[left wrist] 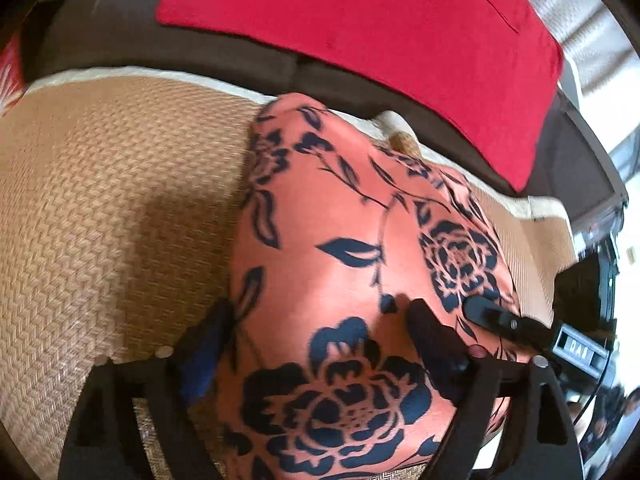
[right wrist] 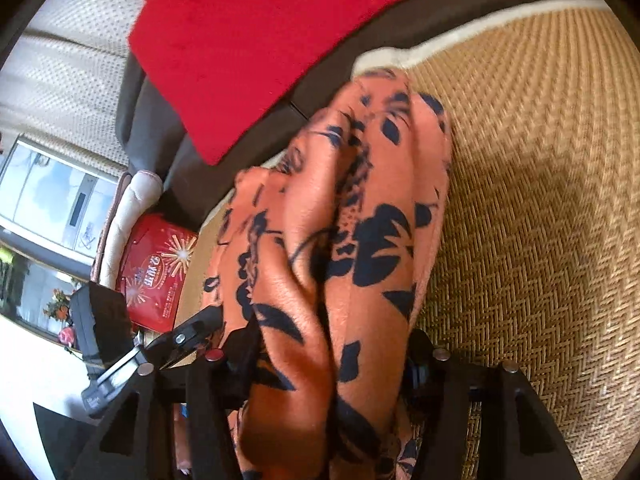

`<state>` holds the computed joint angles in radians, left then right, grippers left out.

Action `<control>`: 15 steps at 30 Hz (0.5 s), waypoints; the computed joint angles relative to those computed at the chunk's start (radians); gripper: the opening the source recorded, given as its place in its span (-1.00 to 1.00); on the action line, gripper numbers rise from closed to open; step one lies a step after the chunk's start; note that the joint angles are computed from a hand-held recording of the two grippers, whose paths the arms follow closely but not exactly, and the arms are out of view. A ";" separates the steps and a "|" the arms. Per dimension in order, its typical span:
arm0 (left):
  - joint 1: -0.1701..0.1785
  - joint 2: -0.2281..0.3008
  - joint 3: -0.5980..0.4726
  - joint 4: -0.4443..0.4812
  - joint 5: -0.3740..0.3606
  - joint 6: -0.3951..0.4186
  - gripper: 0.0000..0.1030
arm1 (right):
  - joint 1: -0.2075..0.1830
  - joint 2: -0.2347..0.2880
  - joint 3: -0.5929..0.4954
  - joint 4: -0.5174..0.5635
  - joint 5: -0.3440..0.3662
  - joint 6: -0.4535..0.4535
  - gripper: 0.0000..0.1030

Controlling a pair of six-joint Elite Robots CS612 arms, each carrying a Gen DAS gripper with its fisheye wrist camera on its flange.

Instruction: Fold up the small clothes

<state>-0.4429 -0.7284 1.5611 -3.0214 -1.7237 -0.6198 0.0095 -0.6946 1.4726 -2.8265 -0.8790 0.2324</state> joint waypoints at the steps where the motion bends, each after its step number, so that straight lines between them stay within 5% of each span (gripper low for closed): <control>1: -0.004 -0.002 -0.001 0.002 0.004 0.012 0.75 | -0.002 -0.002 0.004 -0.004 0.004 -0.003 0.16; 3: -0.011 -0.003 -0.002 -0.004 0.020 0.027 0.74 | -0.004 -0.003 0.007 -0.011 0.009 -0.013 0.16; 5: -0.026 0.006 -0.011 -0.023 0.047 0.030 0.26 | 0.001 -0.001 0.005 -0.025 0.004 -0.012 0.15; 8: -0.038 -0.006 0.005 -0.057 0.096 0.053 -0.21 | 0.016 -0.004 0.007 -0.054 -0.027 -0.029 0.09; 15: -0.050 -0.055 0.062 -0.120 0.141 0.091 -0.34 | 0.033 -0.033 0.038 -0.143 -0.056 -0.062 0.07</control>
<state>-0.4926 -0.7830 1.6231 -3.1418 -1.5824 -0.5289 0.0424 -0.7273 1.5108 -2.9696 -0.9354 0.1703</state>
